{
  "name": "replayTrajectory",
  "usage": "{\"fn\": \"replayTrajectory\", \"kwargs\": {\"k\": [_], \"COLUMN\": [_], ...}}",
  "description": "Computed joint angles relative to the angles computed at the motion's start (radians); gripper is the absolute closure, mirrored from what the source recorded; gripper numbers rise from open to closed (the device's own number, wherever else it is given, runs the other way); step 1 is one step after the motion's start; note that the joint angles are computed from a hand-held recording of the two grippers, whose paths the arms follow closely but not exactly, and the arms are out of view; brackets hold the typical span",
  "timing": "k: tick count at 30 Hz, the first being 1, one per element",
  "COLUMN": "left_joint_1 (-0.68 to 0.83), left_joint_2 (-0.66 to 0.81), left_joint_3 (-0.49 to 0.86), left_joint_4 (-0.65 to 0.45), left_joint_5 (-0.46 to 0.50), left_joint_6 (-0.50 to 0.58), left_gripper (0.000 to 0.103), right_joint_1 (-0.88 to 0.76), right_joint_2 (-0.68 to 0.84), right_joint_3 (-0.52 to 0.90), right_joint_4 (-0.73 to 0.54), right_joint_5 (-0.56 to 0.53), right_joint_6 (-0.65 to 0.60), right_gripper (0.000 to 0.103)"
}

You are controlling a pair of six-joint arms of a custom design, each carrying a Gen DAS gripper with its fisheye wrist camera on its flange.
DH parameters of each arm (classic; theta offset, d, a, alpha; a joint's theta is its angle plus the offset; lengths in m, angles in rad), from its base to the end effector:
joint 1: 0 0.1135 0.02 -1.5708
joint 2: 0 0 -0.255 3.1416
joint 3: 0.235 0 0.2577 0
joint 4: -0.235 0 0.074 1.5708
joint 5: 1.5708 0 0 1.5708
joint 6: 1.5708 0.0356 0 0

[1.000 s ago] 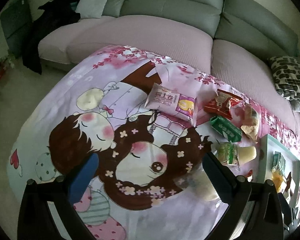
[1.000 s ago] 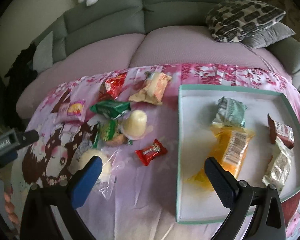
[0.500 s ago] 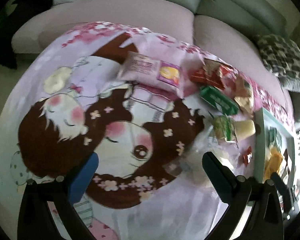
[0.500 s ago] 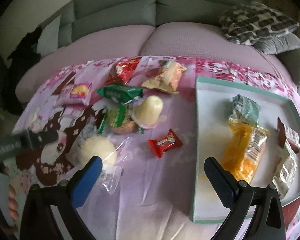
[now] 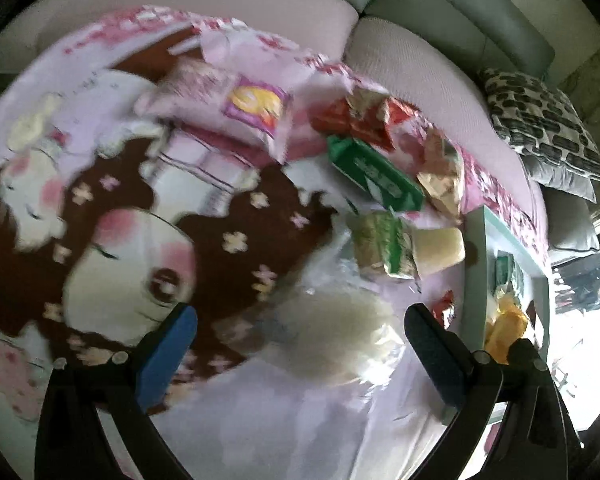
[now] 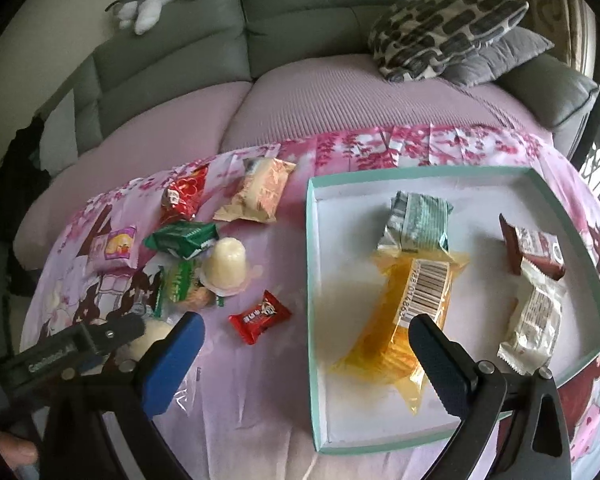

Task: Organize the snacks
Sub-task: 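Grasp the clear bag holding a white bun with the left tool, then grasp the small red candy packet with right tool while left tool holds the bun bag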

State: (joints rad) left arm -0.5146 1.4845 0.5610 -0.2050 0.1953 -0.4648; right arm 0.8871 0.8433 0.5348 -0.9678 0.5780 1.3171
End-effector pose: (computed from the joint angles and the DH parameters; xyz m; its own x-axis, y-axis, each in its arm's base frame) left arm 0.2087 -0.1259 0.1054 -0.9521 0.0332 -0.3040 0.1436 0.9262 -0.3486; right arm 0.1020 0.0944 0.1857 -0.6833 0.4449 -0.5789 0.4473 0.8818 0.1498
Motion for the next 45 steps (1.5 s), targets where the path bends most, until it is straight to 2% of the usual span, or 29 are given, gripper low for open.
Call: {"fn": "replayTrajectory", "kwargs": {"k": [5,13,14,16,17,18,24,30,35,40,45], "left_joint_1": [-0.081,-0.106,-0.095,-0.079,-0.065,-0.059,-0.024,0.021,0.066,0.110,0.151], "left_joint_2": [0.082,0.092,0.077,0.048,0.037,0.029,-0.006,-0.017,-0.035,-0.024,-0.031], "left_joint_3": [0.038,0.048,0.037,0.021,0.019,0.011,-0.007,-0.019,-0.024,-0.034,-0.041], "left_joint_4": [0.006,0.005,0.004,0.009,0.005,0.014,0.019,0.024,0.001,0.016,0.009], "left_joint_5": [-0.071,-0.070,-0.064,-0.043,-0.020,0.001,0.071,0.110,0.129,0.144,0.154], "left_joint_6": [-0.045,-0.099,-0.091,-0.091,-0.084,-0.083,-0.083,-0.063,-0.051,-0.058,-0.051], "left_gripper": [0.000,0.003,0.009,0.015,0.024,0.038,0.045,0.047,0.047,0.047,0.047], "right_joint_1": [0.002,-0.009,-0.008,-0.006,-0.006,-0.006,-0.004,0.016,0.027,0.006,-0.005], "right_joint_2": [-0.003,-0.005,-0.003,-0.002,-0.001,0.001,0.024,0.118,0.174,0.271,0.350], "right_joint_3": [-0.008,-0.022,-0.021,-0.020,-0.020,-0.021,-0.017,0.005,0.005,0.026,0.045], "right_joint_4": [0.012,0.036,0.036,0.036,0.037,0.038,0.054,0.099,0.187,0.271,0.286], "right_joint_5": [-0.005,-0.022,-0.021,-0.018,-0.019,-0.020,-0.019,-0.008,-0.014,-0.033,-0.022], "right_joint_6": [0.003,-0.001,0.000,0.004,0.004,0.004,-0.008,-0.056,-0.140,-0.254,-0.283], "right_gripper": [0.000,0.000,0.000,0.000,0.000,0.000,0.000,0.000,0.000,0.016,0.022]}}
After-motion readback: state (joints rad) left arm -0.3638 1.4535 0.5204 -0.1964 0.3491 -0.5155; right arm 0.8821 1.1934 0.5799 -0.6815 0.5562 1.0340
